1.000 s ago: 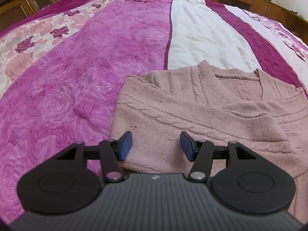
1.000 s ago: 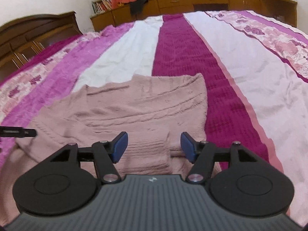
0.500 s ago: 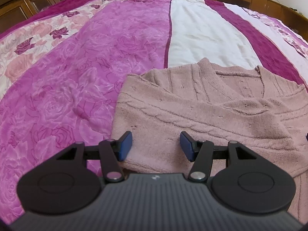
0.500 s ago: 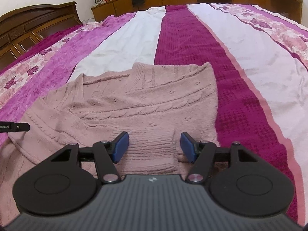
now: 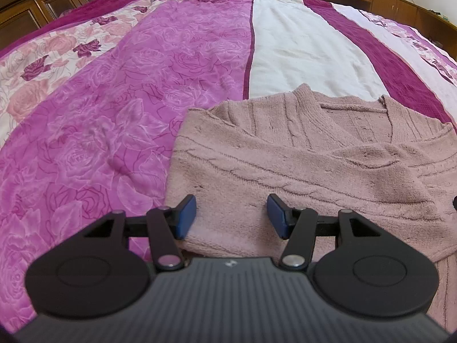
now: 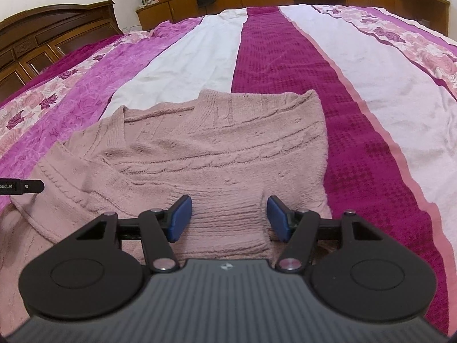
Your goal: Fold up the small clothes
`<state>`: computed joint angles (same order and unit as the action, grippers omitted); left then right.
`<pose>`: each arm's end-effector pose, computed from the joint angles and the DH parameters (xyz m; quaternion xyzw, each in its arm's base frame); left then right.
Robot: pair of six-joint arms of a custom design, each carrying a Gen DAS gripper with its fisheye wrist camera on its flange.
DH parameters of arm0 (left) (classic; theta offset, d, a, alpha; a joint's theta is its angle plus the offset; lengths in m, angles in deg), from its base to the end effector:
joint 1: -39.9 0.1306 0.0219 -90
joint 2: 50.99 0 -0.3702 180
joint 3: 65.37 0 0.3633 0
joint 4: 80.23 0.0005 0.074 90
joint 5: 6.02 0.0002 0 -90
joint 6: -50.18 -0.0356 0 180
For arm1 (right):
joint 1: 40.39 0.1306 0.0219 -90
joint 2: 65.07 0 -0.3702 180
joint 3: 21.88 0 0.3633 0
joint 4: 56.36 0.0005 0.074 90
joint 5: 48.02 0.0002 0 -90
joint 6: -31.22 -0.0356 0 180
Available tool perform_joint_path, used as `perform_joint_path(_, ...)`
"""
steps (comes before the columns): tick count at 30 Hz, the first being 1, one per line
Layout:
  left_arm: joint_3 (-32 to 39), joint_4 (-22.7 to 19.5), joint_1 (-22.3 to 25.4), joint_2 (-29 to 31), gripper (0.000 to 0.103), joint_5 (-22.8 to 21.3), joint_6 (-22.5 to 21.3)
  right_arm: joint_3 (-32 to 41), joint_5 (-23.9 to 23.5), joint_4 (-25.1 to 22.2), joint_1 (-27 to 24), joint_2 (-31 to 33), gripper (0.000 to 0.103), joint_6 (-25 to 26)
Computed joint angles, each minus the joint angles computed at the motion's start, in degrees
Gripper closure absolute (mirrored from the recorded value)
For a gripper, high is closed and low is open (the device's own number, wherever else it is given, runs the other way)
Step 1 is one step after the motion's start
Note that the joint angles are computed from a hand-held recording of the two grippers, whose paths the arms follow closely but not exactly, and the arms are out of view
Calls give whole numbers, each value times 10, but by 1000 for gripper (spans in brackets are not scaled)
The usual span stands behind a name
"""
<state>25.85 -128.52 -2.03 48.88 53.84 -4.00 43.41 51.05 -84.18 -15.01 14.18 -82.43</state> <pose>0.3847 -0.3222 0.3528 -0.0245 0.9283 0.0216 0.3703 0.3520 0.1602 0.3338 0.0186 0.9103 0.1033 0.4004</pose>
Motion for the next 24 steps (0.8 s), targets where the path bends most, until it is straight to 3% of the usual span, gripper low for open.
perform_joint_path(5, 0, 0, 0, 0, 47, 0, -1, 0, 5, 2, 3, 0, 39, 4)
perform_joint_path(8, 0, 0, 0, 0, 47, 0, -1, 4, 13, -3, 8, 0, 50, 6)
perform_joint_path(10, -2, 4, 0, -2, 47, 0, -1, 7, 9, -5, 12, -2, 76, 13)
perform_joint_path(12, -9, 17, 1, -6, 47, 0, 1, 16, 7, -11, 19, -2, 89, 23)
perform_joint_path(20, -11, 44, 9, -7, 47, -14, 26, 100, 31, -12, 50, 4, 92, 115)
perform_joint_path(24, -27, 85, 8, -15, 47, -42, 37, 113, 85, 56, 57, -20, 92, 172)
